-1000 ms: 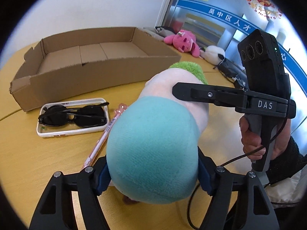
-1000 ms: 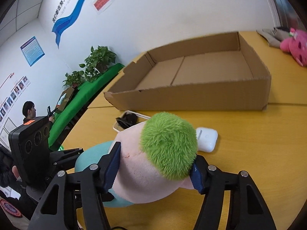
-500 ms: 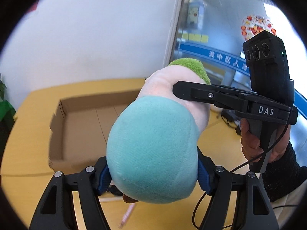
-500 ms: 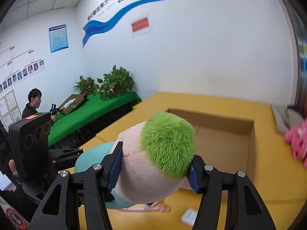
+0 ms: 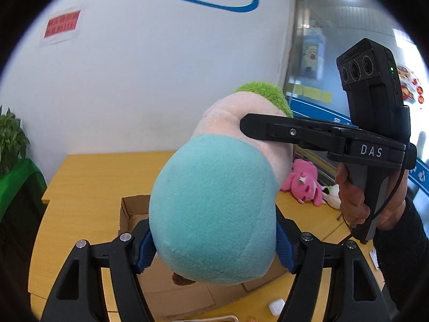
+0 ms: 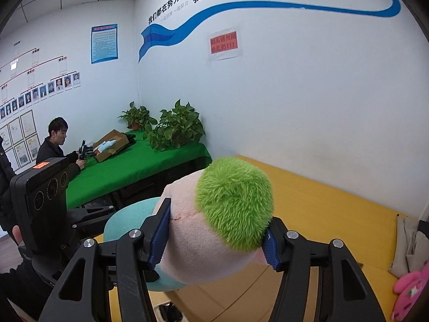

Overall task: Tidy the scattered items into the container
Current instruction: 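Lift the plush pig with the right gripper and carry it over the box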

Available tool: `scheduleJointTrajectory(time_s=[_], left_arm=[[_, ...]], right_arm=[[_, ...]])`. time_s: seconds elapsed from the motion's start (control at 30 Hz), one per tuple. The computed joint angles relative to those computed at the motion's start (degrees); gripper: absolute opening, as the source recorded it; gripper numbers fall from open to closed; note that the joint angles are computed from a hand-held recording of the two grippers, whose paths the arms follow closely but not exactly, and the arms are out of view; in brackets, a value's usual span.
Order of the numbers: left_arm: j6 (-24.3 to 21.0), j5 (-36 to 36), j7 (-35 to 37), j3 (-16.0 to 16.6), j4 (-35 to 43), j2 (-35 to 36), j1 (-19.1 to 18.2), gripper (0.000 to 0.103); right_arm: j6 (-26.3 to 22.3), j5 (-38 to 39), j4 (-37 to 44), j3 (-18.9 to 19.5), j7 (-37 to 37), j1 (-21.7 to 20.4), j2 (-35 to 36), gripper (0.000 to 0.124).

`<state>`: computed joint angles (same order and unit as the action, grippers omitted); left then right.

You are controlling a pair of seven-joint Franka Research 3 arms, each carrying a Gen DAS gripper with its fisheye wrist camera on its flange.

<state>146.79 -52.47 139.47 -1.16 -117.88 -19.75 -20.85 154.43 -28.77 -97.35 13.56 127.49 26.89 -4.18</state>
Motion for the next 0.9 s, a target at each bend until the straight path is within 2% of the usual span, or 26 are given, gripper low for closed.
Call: scheduleJointTrajectory(time_s=[0.1,0.33,0.5,0.63,0.9], left_arm=[[-0.9,1.6,-3.6,-0.6,3.4,4.5,1.4,0.072],[-3.1,4.9,-10.8,-4.3,12.8,17.5,7.4,0.072],[-2.7,7.4,-16.8,-7.5,16.6,25.1,10.8,0.072],[-2.8,11.5,-23.6,-9.7,18.8,30.6,12.6,0.072],[0.2,19.4,-34.0,-12.8,17.5,34.4,15.2,0.072]], right_arm=[[1.3,6.5,4.0,-1.8,-5.8,0.0,5.4,0.064],[0.9,21.3,15.8,-5.4,-19.3,0.0,19.1,0.064],[0.7,32.6,22.6,-4.7,-29.2,-2.5,28.2,0.064],[-0.9,38.5,27.1,-5.2,-33.7,-3.1,34.7,0.064],[-3.2,47.3,34.7,-3.8,-42.4,-4.9,44.3,0.064]])
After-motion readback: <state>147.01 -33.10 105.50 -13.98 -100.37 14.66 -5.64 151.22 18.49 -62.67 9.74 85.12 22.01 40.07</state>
